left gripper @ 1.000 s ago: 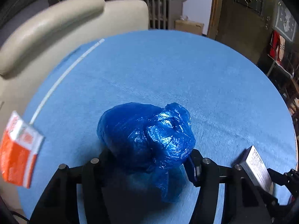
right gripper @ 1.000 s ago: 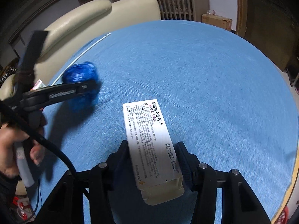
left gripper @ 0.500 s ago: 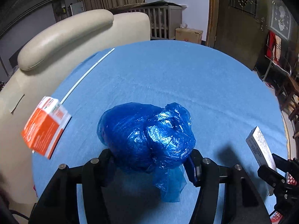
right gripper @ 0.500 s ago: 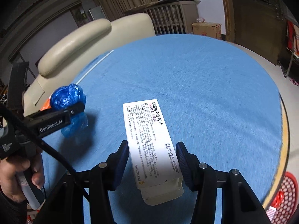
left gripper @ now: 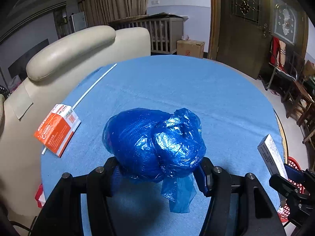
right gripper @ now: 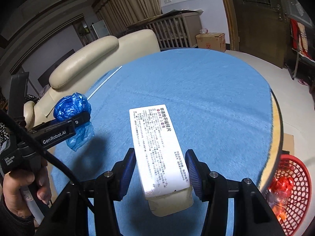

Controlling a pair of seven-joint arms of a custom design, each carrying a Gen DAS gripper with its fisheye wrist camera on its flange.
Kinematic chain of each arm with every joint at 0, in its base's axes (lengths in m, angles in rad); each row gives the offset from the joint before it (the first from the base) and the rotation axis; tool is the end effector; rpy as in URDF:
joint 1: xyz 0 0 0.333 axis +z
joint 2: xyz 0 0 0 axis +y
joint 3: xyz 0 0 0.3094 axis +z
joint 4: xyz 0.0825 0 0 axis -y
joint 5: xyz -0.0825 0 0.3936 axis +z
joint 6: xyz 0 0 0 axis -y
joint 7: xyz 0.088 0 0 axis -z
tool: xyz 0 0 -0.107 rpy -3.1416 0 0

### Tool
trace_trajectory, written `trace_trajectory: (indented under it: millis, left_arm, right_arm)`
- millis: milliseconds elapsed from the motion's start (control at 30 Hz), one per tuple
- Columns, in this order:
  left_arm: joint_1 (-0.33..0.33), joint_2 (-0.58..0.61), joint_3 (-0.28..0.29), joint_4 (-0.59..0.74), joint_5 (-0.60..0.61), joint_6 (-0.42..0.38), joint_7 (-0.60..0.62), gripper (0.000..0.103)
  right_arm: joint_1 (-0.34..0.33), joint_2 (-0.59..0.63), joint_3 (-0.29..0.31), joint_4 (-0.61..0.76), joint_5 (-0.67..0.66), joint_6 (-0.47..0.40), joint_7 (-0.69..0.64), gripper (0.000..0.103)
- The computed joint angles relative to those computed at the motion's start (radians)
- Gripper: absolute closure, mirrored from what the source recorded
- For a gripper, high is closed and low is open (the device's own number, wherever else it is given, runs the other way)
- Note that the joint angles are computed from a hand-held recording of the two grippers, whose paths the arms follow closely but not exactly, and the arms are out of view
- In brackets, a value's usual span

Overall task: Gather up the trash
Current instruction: 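Carry the white box and blue bag over the red wastebasket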

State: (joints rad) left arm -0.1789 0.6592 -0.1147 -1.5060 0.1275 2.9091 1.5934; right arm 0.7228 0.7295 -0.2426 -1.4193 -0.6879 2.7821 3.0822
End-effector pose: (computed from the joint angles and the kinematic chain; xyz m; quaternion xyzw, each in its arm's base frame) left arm 0.7347 -0.2093 0.3583 -0.5230 0.7699 -0.2863 0.2277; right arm 0.6471 0.4206 0.3269 -0.5297 0.7494 -0.2096 0.3374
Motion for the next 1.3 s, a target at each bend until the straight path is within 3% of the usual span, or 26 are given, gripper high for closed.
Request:
trace_trajectory:
  millis: [433, 767, 1300]
  left_arm:
    - [-0.01, -0.057, -0.004, -0.083, 0.008, 0.052, 0.004, 0.04]
    - [-0.015, -0.059, -0.018, -0.093, 0.008, 0.06, 0.024, 0.04]
    - [-0.026, -0.093, -0.082, -0.15, -0.023, 0.064, 0.097, 0.04]
  right_arm:
    - [0.042, -0.054, -0.05, -0.101, -0.095, 0.032, 0.16, 0.049]
    - [0.06, -0.134, -0.065, -0.215, -0.242, 0.041, 0.332, 0.049]
    - [0.016, -0.312, 0.022, -0.412, -0.543, -0.059, 0.666, 0.049]
